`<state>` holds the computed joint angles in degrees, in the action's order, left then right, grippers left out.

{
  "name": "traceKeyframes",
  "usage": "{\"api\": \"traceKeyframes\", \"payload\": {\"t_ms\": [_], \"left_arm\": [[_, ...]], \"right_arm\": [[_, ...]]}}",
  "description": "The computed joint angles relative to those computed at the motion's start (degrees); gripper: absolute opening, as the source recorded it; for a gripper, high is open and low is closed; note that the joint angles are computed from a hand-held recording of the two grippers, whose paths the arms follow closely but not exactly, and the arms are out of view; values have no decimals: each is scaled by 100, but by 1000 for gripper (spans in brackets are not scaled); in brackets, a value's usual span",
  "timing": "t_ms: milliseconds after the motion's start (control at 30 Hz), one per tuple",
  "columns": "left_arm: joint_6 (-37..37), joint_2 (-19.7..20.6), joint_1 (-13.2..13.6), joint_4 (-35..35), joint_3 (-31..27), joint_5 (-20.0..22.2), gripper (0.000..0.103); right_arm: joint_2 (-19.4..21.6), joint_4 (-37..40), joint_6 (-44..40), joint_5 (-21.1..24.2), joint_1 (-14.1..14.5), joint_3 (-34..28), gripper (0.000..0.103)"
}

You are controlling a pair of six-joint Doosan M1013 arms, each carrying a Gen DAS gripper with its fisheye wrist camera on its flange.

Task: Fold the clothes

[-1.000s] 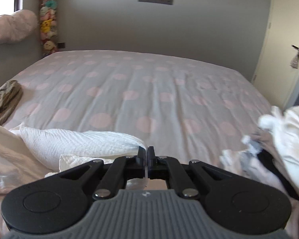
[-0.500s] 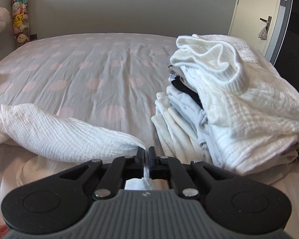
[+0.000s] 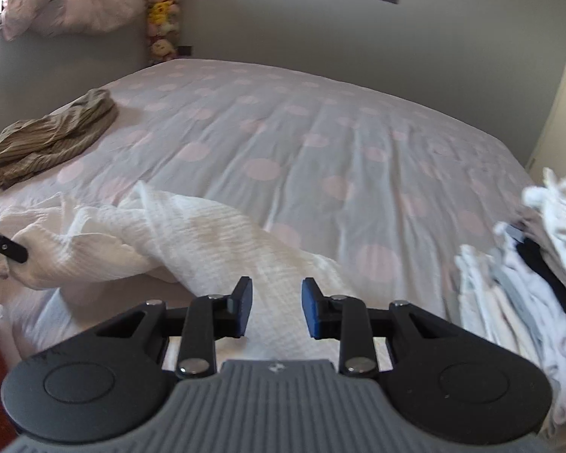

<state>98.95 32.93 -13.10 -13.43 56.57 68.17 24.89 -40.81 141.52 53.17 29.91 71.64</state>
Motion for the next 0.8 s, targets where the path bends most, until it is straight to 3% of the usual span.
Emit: {"api": "traceKeyframes", "payload": {"t_ms": [233, 300, 400, 633, 733, 800], "left_arm": [[-152, 288, -5, -37, -309, 327, 4], [-203, 364, 12, -117, -374, 419, 4], [-266, 450, 38, -210, -438, 513, 4], [-421, 657, 130, -440, -645, 757, 4], [-456, 732, 137, -468, -731, 839, 4], [-459, 752, 135, -468, -759, 856, 4]], "right_arm": [[756, 998, -1840, -59, -102, -1141, 34], [978, 1236, -2314, 25, -153, -1502, 40], [1334, 1590, -2966, 195, -248, -2066, 48], [2178, 2196, -3900, 845, -411, -3367, 48], [2391, 2323, -4028, 1075, -434, -3663, 41], [2432, 2242, -3957, 1129, -428, -3694, 25]]}}
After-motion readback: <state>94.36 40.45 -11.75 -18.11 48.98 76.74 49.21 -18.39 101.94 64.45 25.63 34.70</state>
